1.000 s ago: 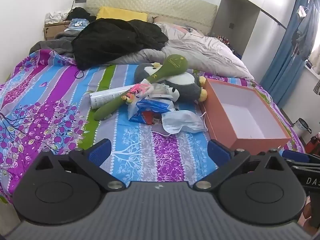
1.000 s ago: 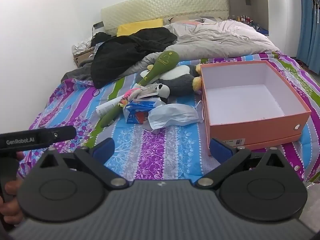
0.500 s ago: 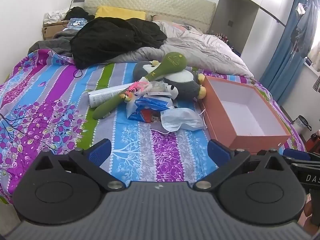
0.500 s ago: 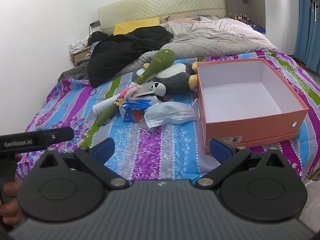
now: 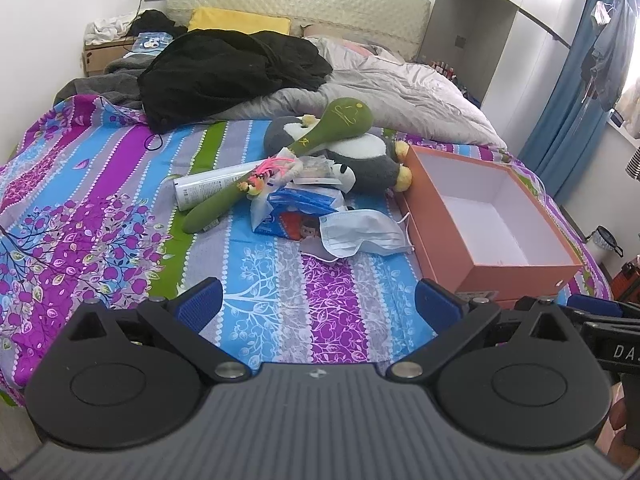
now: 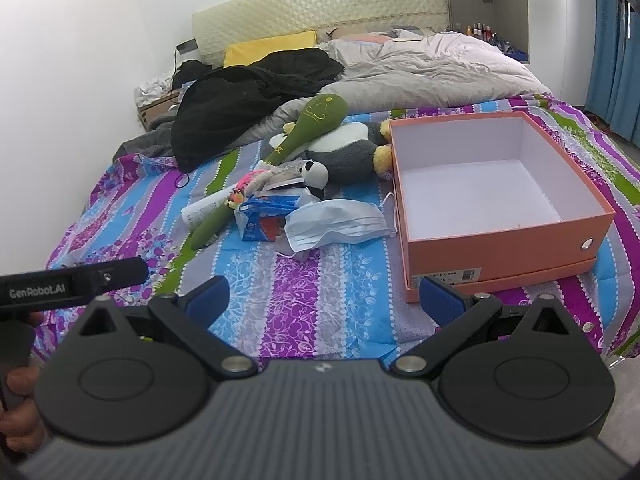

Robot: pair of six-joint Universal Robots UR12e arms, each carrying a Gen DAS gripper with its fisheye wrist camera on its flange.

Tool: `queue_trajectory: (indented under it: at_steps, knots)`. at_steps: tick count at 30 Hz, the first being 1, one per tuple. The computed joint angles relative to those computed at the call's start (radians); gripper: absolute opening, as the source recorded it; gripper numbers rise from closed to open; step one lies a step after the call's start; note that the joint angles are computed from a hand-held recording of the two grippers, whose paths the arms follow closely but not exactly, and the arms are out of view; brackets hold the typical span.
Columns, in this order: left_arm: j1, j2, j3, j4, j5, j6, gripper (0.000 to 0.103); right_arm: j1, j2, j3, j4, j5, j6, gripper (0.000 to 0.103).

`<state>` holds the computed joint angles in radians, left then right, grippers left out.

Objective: Organize soft objects

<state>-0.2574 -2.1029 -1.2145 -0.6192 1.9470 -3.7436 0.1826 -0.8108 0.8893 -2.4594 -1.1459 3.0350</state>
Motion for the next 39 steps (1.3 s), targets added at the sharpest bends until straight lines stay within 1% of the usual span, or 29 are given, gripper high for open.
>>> queue_trajectory:
  at_steps: [17,24,36,39]
  knots:
    - [0.001,-0.004,0.008,-0.005,-0.007,0.003,0.103,0.0,-0.002,0.002,0.002,-0.004,-0.007,0.103]
    - [-0.001,-0.004,0.005,-0.001,-0.011,0.009,0.103,0.004,-0.007,0.016,-0.027,-0.016,-0.028,0.103]
    - [0.001,-0.004,0.003,-0.007,-0.015,0.005,0.103,-0.001,-0.003,0.005,0.008,0.009,-0.014,0.103]
    - [0.001,-0.005,0.003,-0.004,-0.012,0.01,0.103,-0.001,-0.003,0.005,0.008,0.004,-0.016,0.103]
